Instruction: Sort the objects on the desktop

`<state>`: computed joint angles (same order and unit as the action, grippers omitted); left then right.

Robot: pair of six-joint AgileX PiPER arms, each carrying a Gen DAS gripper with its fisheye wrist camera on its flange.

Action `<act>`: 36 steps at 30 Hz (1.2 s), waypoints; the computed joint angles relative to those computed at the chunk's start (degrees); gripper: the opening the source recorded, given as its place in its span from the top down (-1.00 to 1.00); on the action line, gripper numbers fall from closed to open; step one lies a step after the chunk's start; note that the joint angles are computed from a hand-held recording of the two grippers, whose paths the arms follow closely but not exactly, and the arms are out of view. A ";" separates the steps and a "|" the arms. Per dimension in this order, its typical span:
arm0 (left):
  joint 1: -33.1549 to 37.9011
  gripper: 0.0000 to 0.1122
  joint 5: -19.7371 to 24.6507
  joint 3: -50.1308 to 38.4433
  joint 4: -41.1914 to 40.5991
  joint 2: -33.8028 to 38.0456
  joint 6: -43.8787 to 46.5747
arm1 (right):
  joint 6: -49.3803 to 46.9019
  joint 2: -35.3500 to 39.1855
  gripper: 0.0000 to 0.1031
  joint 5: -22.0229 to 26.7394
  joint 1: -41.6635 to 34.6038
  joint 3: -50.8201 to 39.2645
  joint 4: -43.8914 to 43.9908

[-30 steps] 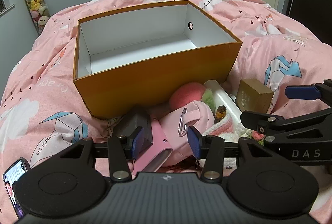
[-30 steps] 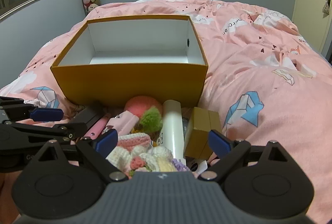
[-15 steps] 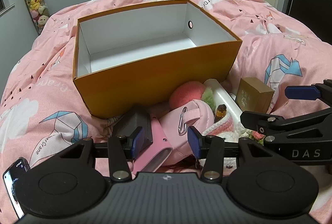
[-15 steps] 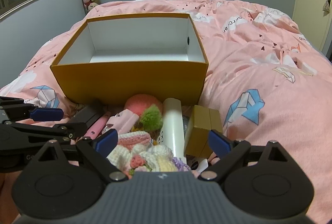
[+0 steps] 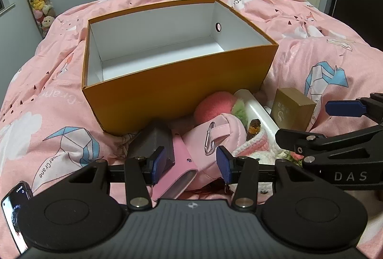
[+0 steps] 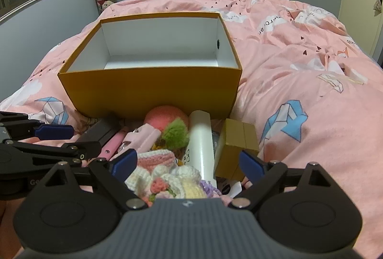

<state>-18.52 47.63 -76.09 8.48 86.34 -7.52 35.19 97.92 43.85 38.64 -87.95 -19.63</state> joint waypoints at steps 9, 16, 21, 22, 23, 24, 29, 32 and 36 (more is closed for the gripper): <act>5.20 0.04 3.00 -4.70 -9.60 1.61 9.88 | -7.85 1.82 -0.42 2.24 -3.96 -3.35 9.52; 14.06 0.23 10.44 -13.40 -20.50 6.53 17.43 | -18.04 6.22 -0.13 8.29 -11.23 -10.94 23.40; 14.98 0.25 12.19 -16.29 -21.18 8.67 19.80 | -19.54 9.44 -0.08 12.19 -13.93 -16.28 26.06; 15.06 0.25 12.61 -16.78 -21.80 9.09 20.56 | -19.41 9.92 -0.08 12.60 -13.72 -16.89 24.81; 15.06 0.25 12.90 -17.19 -22.28 9.51 20.98 | -19.43 10.40 -0.08 12.89 -13.35 -17.46 23.50; 14.98 0.25 13.26 -17.73 -22.69 10.04 21.21 | -19.59 10.52 -0.08 12.88 -13.09 -17.46 22.68; 14.23 0.25 14.75 -19.90 -24.20 12.95 21.86 | -20.90 12.02 -0.08 14.18 -13.68 -19.67 23.47; 13.89 0.25 15.54 -21.22 -25.40 14.43 22.72 | -23.03 12.83 -0.08 15.04 -13.94 -21.22 25.02; 12.55 0.25 16.31 -22.89 -26.48 16.08 24.06 | -23.57 14.33 -0.08 17.06 -13.95 -23.52 23.73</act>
